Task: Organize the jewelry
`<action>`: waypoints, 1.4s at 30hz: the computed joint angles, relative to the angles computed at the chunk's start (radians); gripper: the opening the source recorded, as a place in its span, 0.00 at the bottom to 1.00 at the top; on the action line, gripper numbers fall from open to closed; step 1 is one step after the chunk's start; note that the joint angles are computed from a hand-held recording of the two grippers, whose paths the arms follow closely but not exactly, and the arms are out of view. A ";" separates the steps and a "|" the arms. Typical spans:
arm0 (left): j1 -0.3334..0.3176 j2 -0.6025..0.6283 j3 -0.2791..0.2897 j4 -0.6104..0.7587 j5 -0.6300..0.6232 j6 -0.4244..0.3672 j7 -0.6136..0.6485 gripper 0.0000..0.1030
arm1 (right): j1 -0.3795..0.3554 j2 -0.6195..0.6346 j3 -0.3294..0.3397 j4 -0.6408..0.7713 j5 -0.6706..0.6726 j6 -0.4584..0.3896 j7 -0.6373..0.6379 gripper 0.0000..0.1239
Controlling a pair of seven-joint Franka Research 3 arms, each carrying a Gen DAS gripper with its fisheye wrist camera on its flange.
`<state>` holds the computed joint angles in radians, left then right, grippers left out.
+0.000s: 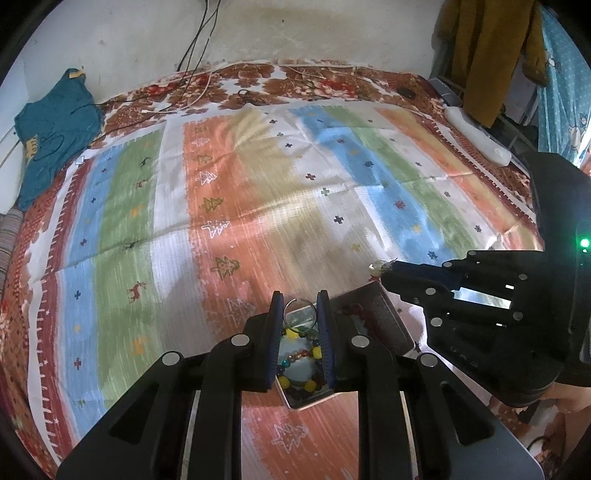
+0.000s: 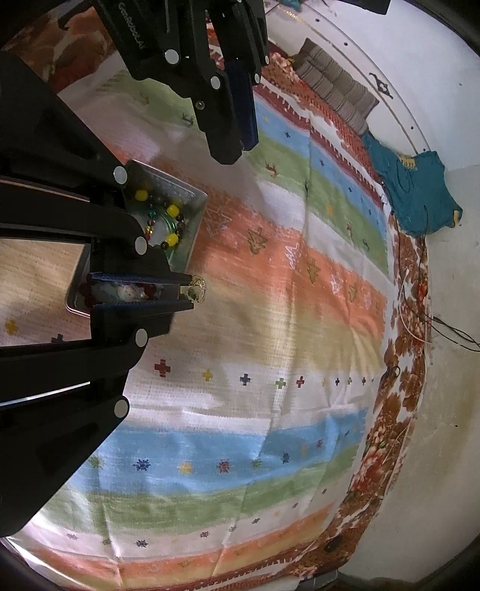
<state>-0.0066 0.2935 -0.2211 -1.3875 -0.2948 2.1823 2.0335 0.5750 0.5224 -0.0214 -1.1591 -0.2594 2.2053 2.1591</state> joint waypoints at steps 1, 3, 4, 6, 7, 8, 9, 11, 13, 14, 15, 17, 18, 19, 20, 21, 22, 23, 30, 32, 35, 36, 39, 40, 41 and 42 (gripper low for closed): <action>0.003 -0.010 -0.001 -0.013 -0.007 0.004 0.002 0.17 | -0.001 -0.009 0.003 -0.014 0.003 0.006 -0.001 0.08; 0.004 -0.018 0.000 -0.024 -0.013 0.009 0.002 0.17 | -0.002 -0.019 0.006 -0.031 0.008 0.011 -0.001 0.08; 0.005 -0.023 0.000 -0.031 -0.019 0.011 0.005 0.17 | -0.002 -0.026 0.009 -0.043 0.011 0.015 0.000 0.08; 0.006 -0.028 0.001 -0.038 -0.024 0.010 0.009 0.17 | -0.005 -0.036 0.014 -0.059 0.018 0.023 0.000 0.08; 0.007 -0.034 0.000 -0.045 -0.032 0.011 0.015 0.17 | -0.006 -0.041 0.017 -0.068 0.024 0.029 0.001 0.08; 0.007 -0.040 0.000 -0.054 -0.038 0.014 0.018 0.17 | -0.007 -0.044 0.018 -0.072 0.026 0.033 0.002 0.08; 0.007 -0.046 0.001 -0.063 -0.040 0.018 0.019 0.17 | -0.006 -0.046 0.019 -0.075 0.027 0.035 0.004 0.08; 0.006 -0.047 0.004 -0.064 -0.044 0.016 0.023 0.17 | -0.008 -0.046 0.021 -0.076 0.031 0.038 0.003 0.08; 0.003 -0.052 0.006 -0.071 -0.042 0.020 0.019 0.19 | -0.007 -0.044 0.020 -0.075 0.030 0.040 0.004 0.08; 0.000 -0.055 0.009 -0.078 -0.036 0.030 0.010 0.23 | -0.009 -0.044 0.022 -0.075 0.035 0.037 0.003 0.08; -0.001 -0.057 0.011 -0.082 -0.035 0.035 0.002 0.24 | -0.012 -0.047 0.024 -0.080 0.043 0.038 0.003 0.08; 0.002 -0.056 0.012 -0.079 -0.046 0.026 -0.010 0.25 | -0.012 -0.051 0.024 -0.087 0.045 0.034 0.005 0.08; 0.004 -0.056 0.013 -0.079 -0.048 0.024 -0.014 0.25 | -0.010 -0.056 0.023 -0.094 0.042 0.033 0.008 0.08; 0.003 -0.061 0.016 -0.084 -0.043 0.031 -0.021 0.25 | -0.010 -0.059 0.023 -0.099 0.041 0.033 0.011 0.09; 0.003 -0.064 0.018 -0.088 -0.039 0.036 -0.026 0.25 | -0.010 -0.066 0.023 -0.108 0.040 0.038 0.016 0.12; 0.004 -0.067 0.019 -0.091 -0.037 0.038 -0.031 0.25 | -0.010 -0.074 0.023 -0.120 0.038 0.046 0.022 0.23; 0.006 -0.074 0.020 -0.100 -0.039 0.041 -0.033 0.26 | -0.009 -0.084 0.021 -0.135 0.032 0.056 0.031 0.30; 0.008 -0.081 0.021 -0.108 -0.042 0.045 -0.033 0.28 | -0.009 -0.089 0.023 -0.141 0.028 0.060 0.032 0.30; 0.019 -0.156 0.037 -0.203 -0.094 0.073 0.000 0.37 | 0.005 -0.119 0.019 -0.178 -0.027 0.057 0.068 0.33; 0.019 -0.177 0.044 -0.228 -0.110 0.078 0.014 0.41 | 0.011 -0.145 0.017 -0.213 -0.054 0.070 0.096 0.34; 0.017 -0.206 0.054 -0.265 -0.138 0.087 0.034 0.47 | 0.020 -0.176 0.020 -0.249 -0.108 0.067 0.125 0.37; 0.016 -0.215 0.057 -0.275 -0.145 0.090 0.042 0.48 | 0.022 -0.186 0.022 -0.262 -0.124 0.068 0.134 0.39; 0.012 -0.242 0.069 -0.311 -0.162 0.101 0.064 0.54 | 0.014 -0.232 0.038 -0.324 -0.141 0.098 0.162 0.44; 0.009 -0.248 0.072 -0.318 -0.165 0.103 0.067 0.57 | 0.012 -0.239 0.043 -0.332 -0.149 0.101 0.166 0.45; 0.007 -0.255 0.076 -0.328 -0.171 0.107 0.072 0.59 | 0.011 -0.246 0.048 -0.341 -0.156 0.102 0.168 0.46; 0.006 -0.260 0.079 -0.336 -0.174 0.109 0.076 0.60 | 0.009 -0.254 0.055 -0.352 -0.158 0.103 0.167 0.48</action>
